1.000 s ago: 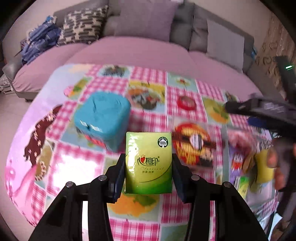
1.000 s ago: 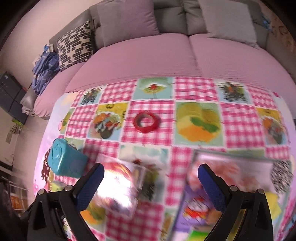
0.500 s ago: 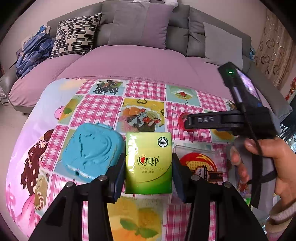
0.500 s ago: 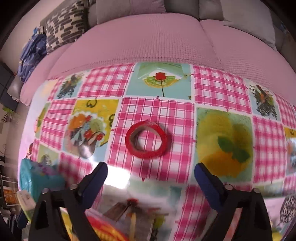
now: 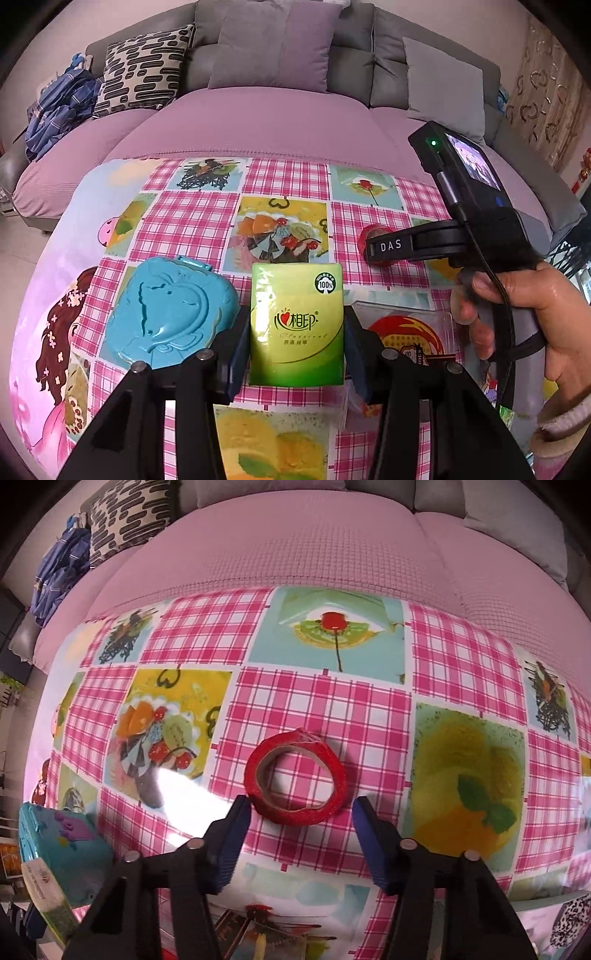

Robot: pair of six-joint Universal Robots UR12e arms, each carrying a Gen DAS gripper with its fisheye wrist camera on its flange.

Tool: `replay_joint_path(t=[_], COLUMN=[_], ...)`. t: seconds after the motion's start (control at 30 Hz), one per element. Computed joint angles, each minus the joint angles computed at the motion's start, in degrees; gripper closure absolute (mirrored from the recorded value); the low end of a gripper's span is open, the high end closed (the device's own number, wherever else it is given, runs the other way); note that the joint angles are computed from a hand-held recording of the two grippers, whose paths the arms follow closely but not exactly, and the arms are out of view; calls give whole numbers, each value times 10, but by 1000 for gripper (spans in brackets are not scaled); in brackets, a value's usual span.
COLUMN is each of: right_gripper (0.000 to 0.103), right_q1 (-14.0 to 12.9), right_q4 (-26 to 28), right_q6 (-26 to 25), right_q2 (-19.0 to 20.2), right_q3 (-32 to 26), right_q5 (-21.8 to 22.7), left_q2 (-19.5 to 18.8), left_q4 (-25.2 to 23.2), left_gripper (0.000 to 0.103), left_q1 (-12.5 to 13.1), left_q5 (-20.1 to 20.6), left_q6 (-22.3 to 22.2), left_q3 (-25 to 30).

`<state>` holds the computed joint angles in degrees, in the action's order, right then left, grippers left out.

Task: Organize soft objects
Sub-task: 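Grasp the red tape roll with the right tool while the left tool grasps another green tissue packet, then carry the red tape roll and tissue packet with both tools over the white tray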

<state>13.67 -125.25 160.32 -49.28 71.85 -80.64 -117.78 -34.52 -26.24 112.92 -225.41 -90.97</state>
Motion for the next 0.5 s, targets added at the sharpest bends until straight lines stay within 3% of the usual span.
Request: replay_joint_path(t=[0.03, 0.33, 0.5], right_gripper=[50, 51, 45], right_q1=[0, 2, 2], right_q4=[1, 9, 12], right_q6=[-1, -6, -16], right_q2=[0, 0, 1], right_q3=[0, 3, 1], right_q5=[1, 0, -4], left_q2=[0, -1, 0], left_q4=[-1, -9, -5], left_gripper=[55, 55, 55], left_q1=[0, 1, 1], left_q5=[-1, -7, -3], left_q6=[0, -2, 1], left_q3=[0, 1, 0])
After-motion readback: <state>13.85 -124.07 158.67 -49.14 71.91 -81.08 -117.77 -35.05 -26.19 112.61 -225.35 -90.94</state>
